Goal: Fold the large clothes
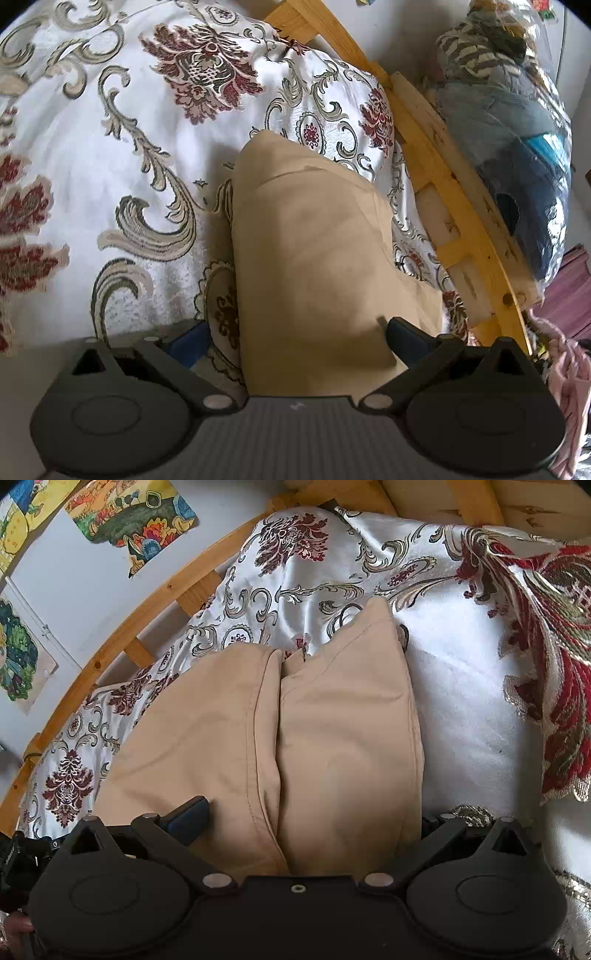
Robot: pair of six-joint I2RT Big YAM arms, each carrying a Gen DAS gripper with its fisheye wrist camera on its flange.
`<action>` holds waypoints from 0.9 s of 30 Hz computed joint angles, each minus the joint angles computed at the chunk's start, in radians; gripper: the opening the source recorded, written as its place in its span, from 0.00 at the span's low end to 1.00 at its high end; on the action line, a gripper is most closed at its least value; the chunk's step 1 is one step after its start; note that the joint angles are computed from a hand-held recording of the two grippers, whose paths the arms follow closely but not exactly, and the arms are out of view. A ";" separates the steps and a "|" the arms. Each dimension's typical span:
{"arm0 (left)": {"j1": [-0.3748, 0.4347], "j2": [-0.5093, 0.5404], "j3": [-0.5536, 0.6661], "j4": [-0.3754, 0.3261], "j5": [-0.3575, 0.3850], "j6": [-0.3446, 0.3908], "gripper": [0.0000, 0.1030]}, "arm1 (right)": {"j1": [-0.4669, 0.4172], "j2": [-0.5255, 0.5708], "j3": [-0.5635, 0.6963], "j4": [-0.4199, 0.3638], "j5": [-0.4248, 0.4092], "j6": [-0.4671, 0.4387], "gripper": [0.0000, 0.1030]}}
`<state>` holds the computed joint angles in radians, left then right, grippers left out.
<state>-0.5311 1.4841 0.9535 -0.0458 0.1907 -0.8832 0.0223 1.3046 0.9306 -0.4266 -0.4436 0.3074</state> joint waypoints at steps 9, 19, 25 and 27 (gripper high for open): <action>0.083 0.106 0.169 -0.209 0.255 0.131 1.00 | 0.019 0.013 0.028 -0.027 0.010 -0.078 0.88; -0.005 0.044 0.266 -0.434 0.017 0.346 0.75 | 0.085 -0.054 0.016 -0.017 0.060 -0.153 0.21; -0.006 -0.056 0.252 -0.440 -0.131 0.471 0.74 | 0.146 -0.059 0.005 0.132 0.045 -0.097 0.19; 0.009 -0.086 0.248 -0.449 -0.178 0.502 0.74 | 0.184 -0.026 0.041 0.160 0.050 -0.089 0.19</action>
<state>-0.5225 1.3983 1.2016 -0.4945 0.0132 -0.3813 0.2066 1.2790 0.9719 -0.2661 -0.3934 0.2182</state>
